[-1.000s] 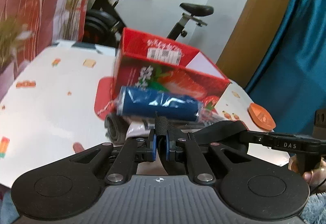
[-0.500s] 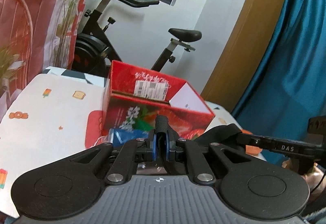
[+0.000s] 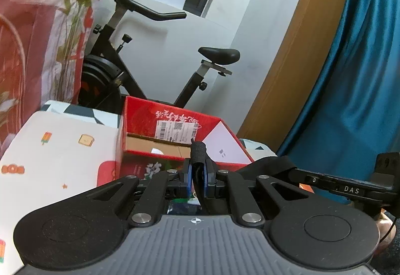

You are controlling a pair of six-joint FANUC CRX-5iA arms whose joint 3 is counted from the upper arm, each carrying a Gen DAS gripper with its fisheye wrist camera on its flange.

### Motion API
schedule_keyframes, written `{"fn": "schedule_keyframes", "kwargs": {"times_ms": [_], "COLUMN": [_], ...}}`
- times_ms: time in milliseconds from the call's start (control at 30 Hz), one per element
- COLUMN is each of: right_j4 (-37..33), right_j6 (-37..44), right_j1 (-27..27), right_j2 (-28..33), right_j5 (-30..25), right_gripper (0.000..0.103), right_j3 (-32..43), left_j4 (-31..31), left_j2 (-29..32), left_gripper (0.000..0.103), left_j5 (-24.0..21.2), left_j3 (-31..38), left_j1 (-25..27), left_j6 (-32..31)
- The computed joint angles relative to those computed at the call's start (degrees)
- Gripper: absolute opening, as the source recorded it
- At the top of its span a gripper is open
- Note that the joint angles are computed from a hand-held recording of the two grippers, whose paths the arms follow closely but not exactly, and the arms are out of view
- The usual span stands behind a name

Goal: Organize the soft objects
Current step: 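Lift the black eye mask with both grippers toward the red box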

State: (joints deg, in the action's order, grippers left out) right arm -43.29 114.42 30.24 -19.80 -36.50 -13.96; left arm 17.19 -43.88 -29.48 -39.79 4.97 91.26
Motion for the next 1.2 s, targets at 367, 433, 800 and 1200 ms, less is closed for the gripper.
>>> {"fn": "schedule_keyframes", "kwargs": {"times_ms": [367,433,800,1200], "right_j4": [-1.04,0.99,19.41,33.2], "right_j6": [2.6,1.43,-11.09,-18.78], "right_j1": [-1.54,-0.89,2.68,6.78], "right_j2": [5.2,7.03,23.34,39.31], "right_j5": [1.22,2.33,7.41,-2.28], "right_gripper": [0.007,0.007,0.006,0.006], "right_j3": [4.89,6.46,19.61,30.25], "left_j4": [-2.89,-4.59,-27.27,-19.97], "left_j2": [7.01,9.27,27.95,43.75], "left_gripper": [0.01,0.01,0.01,0.01], "left_j5": [3.55,3.56,-1.54,-14.27], "left_j3": [5.34,7.44,26.22,36.09], "left_j1": [-0.56,-0.76,-3.99,-0.3], "left_j6": [-2.61,-1.98,14.19,5.13]}}
